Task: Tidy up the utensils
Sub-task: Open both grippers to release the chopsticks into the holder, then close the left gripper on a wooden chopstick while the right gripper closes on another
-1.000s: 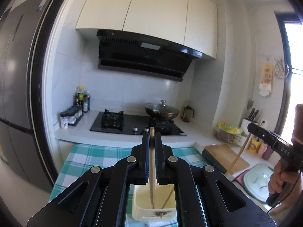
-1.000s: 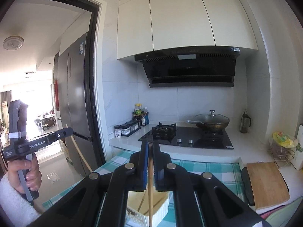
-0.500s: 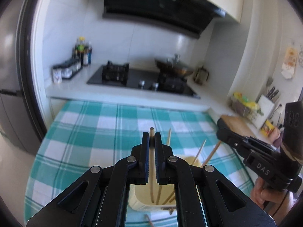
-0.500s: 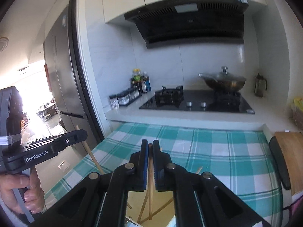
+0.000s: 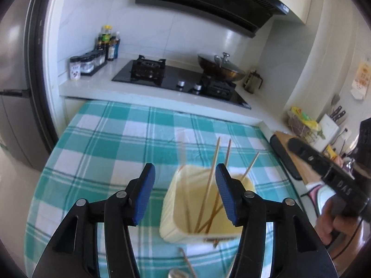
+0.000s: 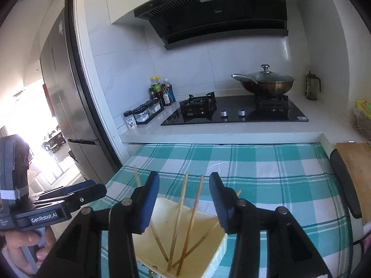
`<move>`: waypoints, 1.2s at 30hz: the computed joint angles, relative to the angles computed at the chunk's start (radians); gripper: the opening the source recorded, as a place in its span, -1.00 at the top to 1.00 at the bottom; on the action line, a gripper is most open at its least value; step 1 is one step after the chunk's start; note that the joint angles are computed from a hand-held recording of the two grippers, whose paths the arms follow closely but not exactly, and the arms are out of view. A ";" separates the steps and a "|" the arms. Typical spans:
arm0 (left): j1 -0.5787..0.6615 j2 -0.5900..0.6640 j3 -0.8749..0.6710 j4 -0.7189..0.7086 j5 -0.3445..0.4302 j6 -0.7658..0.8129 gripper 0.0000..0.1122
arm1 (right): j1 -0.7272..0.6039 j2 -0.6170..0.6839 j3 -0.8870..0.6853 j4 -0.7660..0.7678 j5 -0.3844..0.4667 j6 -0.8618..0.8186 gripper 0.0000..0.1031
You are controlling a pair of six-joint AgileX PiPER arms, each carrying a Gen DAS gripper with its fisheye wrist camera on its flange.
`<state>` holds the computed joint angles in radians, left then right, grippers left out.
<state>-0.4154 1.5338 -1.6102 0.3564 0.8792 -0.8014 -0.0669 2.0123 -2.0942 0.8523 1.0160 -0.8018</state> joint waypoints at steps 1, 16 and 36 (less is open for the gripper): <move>-0.003 -0.035 0.049 -0.013 -0.007 0.005 -0.07 | -0.013 -0.020 0.030 0.014 -0.003 -0.033 0.10; -0.869 -0.387 0.817 0.424 0.187 -0.804 -0.18 | -0.741 -0.449 1.216 0.293 -0.203 -1.199 0.10; -0.695 -0.098 0.706 0.253 -0.090 -0.347 0.91 | -0.790 -0.544 1.351 0.171 -0.006 -1.220 0.10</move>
<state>-1.1103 1.4358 -0.9042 0.6093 0.7888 -1.1487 -0.8566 1.4687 -0.7436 1.0238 1.0095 -2.0216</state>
